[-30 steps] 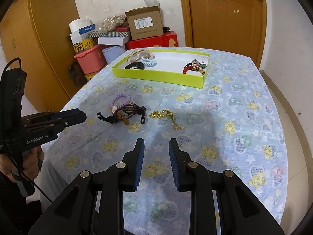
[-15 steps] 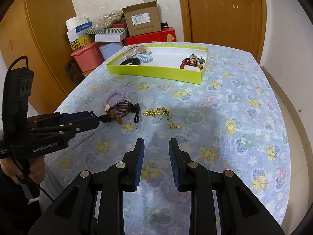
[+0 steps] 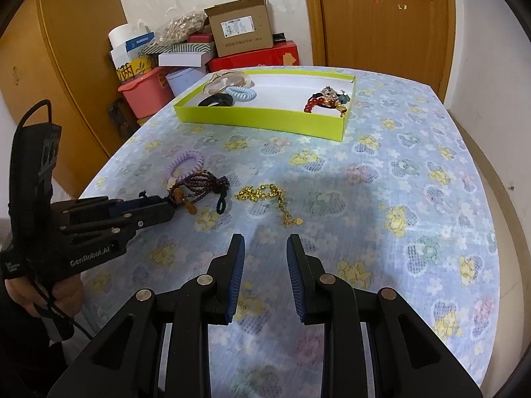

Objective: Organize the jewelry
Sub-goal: 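Grasp the small black clip with the pink bead using the left tool, then grasp the long gold chain with the right tool while the left tool holds the clip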

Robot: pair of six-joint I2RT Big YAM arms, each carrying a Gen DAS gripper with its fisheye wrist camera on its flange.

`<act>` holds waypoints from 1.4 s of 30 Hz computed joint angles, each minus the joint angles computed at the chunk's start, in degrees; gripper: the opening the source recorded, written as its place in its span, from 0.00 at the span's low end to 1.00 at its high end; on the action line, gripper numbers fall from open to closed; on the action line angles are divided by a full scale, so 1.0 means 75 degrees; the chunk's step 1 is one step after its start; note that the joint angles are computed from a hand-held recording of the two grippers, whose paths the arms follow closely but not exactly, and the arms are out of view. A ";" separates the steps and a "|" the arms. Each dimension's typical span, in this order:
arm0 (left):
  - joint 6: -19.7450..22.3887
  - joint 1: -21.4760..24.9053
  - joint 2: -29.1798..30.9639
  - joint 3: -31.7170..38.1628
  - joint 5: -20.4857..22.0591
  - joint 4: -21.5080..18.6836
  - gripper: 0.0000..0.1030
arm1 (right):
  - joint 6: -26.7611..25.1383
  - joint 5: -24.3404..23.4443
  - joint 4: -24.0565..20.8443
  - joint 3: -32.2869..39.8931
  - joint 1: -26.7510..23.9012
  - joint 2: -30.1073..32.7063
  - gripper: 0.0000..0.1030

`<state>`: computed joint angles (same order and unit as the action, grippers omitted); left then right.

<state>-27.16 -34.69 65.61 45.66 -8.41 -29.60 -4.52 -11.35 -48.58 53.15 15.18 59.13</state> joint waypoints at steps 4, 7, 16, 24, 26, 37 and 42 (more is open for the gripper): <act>-0.0003 0.0006 -0.0089 -0.0073 -0.0036 0.0082 0.16 | -0.0139 0.0033 0.0143 0.0064 0.0003 0.0240 0.27; -0.0022 0.0039 -0.0252 -0.0162 -0.0004 0.0098 0.15 | -0.0310 0.0058 0.0280 0.0132 0.0008 0.0440 0.28; -0.0223 0.0186 -0.0876 -0.0444 -0.0014 -0.0025 0.15 | -0.0739 0.0147 0.0582 0.0321 0.0108 0.1003 0.31; -0.0212 0.0224 -0.1036 -0.0467 -0.0080 -0.0030 0.15 | -0.1221 0.0293 0.0609 0.0512 0.0390 0.1367 0.36; -0.0187 0.0211 -0.1034 -0.0462 -0.0067 -0.0019 0.15 | -0.1273 0.0344 0.0649 0.0541 0.0426 0.1426 0.37; -0.0169 0.0183 -0.1067 -0.0474 -0.0052 -0.0038 0.15 | -0.1173 0.0605 0.0729 0.0600 0.0542 0.1521 0.05; -0.0168 0.0179 -0.1066 -0.0475 -0.0059 -0.0036 0.15 | -0.1053 0.0540 0.0705 0.0566 0.0537 0.1474 0.04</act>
